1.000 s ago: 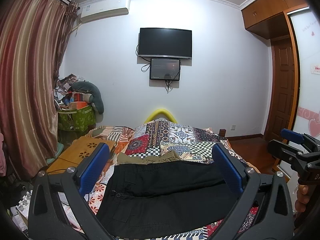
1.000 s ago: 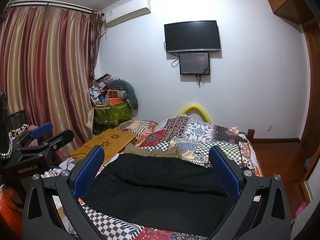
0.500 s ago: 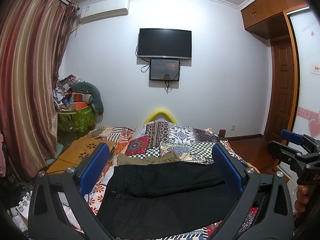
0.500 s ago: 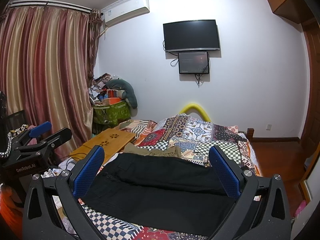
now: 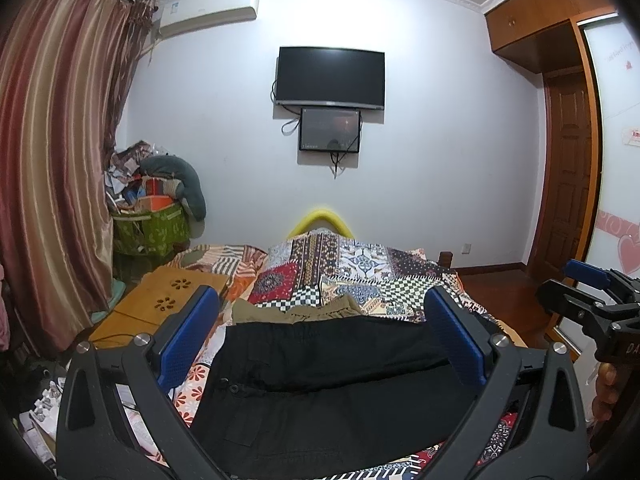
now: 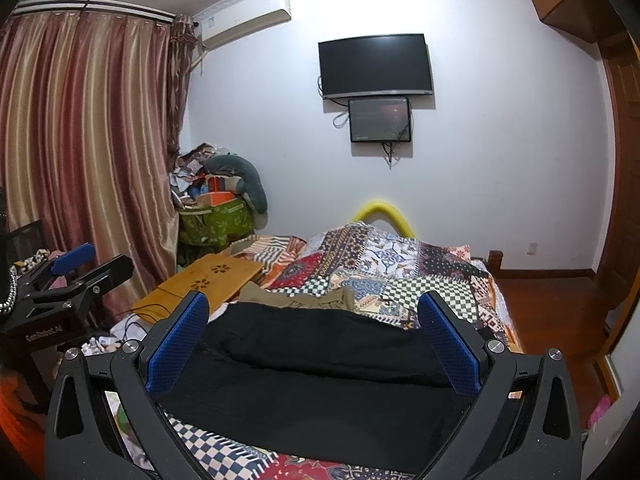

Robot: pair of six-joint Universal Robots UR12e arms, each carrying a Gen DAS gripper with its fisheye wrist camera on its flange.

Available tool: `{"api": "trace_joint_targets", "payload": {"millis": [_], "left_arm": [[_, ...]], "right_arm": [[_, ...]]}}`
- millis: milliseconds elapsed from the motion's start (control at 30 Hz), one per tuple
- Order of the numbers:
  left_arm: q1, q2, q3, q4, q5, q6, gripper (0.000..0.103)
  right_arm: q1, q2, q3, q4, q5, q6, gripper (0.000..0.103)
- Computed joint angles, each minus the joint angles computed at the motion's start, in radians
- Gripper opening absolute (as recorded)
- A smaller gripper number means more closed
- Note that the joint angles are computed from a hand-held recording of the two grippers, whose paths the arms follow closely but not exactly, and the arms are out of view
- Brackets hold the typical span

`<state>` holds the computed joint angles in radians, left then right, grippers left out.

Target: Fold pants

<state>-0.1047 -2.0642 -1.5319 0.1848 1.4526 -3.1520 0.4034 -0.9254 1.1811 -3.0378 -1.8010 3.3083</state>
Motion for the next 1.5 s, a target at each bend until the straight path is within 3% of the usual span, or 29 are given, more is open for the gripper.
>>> {"api": "trace_joint_targets", "payload": {"millis": [400,567,900,1067,1367,1500], "left_arm": [[0.015,-0.119,0.159,-0.164,0.023,-0.006,0.103],[0.024,-0.195,0.279,-0.301,0.039,0.019,0.103],[0.037,-0.368,0.529,-0.486,0.134,0.049,0.103],[0.056,-0.468,0.695,-0.655,0.115,0.03,0.103],[0.07,-0.661,1.03,-0.997,0.143,0.004,0.103],[0.08,-0.781,1.26,-1.201,0.11,-0.031,0.089]], "right_arm": [[-0.042,0.031,-0.032,0.173,-0.067,0.025,0.103],[-0.071,0.055,-0.054,0.274,-0.088,0.032,0.103],[-0.137,0.081,-0.09,0.454,-0.091,0.113,0.103],[-0.178,0.089,-0.097,0.514,-0.092,0.186,0.103],[-0.237,0.13,-0.146,0.614,-0.124,0.284,0.102],[-0.266,0.159,-0.181,0.639,-0.069,0.314,0.098]]}}
